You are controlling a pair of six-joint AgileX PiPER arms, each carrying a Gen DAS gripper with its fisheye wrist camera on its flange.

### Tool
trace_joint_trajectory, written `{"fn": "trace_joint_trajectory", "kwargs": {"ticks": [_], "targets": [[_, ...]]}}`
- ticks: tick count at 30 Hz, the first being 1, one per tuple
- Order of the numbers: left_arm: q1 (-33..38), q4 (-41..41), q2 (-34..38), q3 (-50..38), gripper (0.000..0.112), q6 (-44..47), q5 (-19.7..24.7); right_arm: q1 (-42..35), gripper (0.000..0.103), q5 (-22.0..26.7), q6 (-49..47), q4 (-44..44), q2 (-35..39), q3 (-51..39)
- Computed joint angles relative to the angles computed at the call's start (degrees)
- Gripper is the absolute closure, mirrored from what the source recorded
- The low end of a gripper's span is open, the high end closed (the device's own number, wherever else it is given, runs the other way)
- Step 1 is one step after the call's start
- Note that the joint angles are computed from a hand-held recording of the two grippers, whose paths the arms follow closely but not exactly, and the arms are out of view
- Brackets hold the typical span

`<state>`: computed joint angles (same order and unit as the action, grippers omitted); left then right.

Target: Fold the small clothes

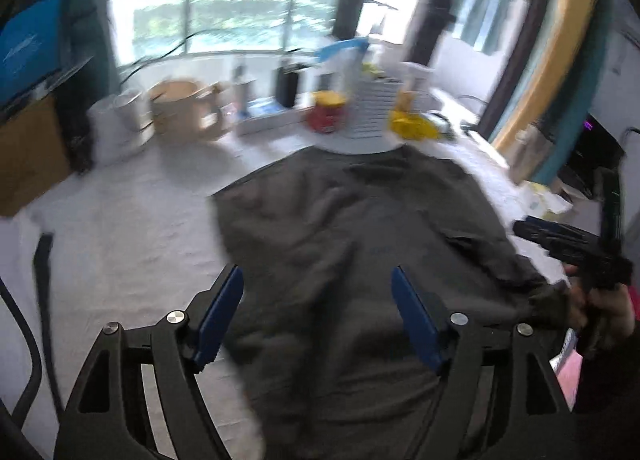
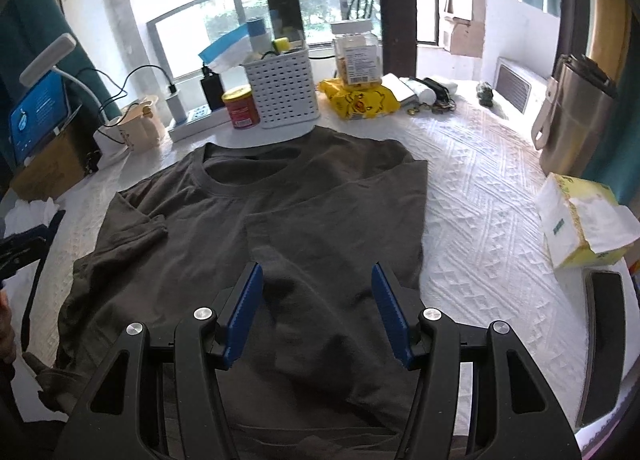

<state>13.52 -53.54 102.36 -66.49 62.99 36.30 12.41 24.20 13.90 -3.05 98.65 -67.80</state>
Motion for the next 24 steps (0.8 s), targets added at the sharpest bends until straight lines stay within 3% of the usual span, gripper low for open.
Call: {"fn": "trace_joint_trajectory", "kwargs": {"ticks": [5,8,14,18,19,21,24], "targets": [[3.2,1.2,4.7,-1.3,0.036,-1.8,0.4,1.7,0.043,1.1,1.9,-2.2,0.5,-1.2],[1.5,4.0,5.9,0.3,0.036,-2.4,-5.0,2.3,0.043,1.7,4.0,-4.2,0.6,-1.6],[3.2,2.1,9.9,-0.6,0.036,-0.3,-4.0,3.4,0.043,3.2,6.8,-7.4,0.9,-2.4],[5.5,-1.3,13.1,-3.9,0.062,1.4,4.7,4.5,0.043,4.8,6.7,-8.2,2.0,-3.9],[5.5,-1.8,13.1,-3.8,0.064,2.0,4.9,4.7,0.043,4.8,6.6,-8.3,2.1,-4.1],[5.6,-1.5,13.4,-4.5,0.090,1.8,6.9,5.2,0.043,4.9,6.7,-8.9,2.3,-4.6],[5.6,-4.1,11.1,-2.6,0.097,4.2,6.9,5.4,0.043,4.9,6.4,-8.6,2.6,-5.0]]}}
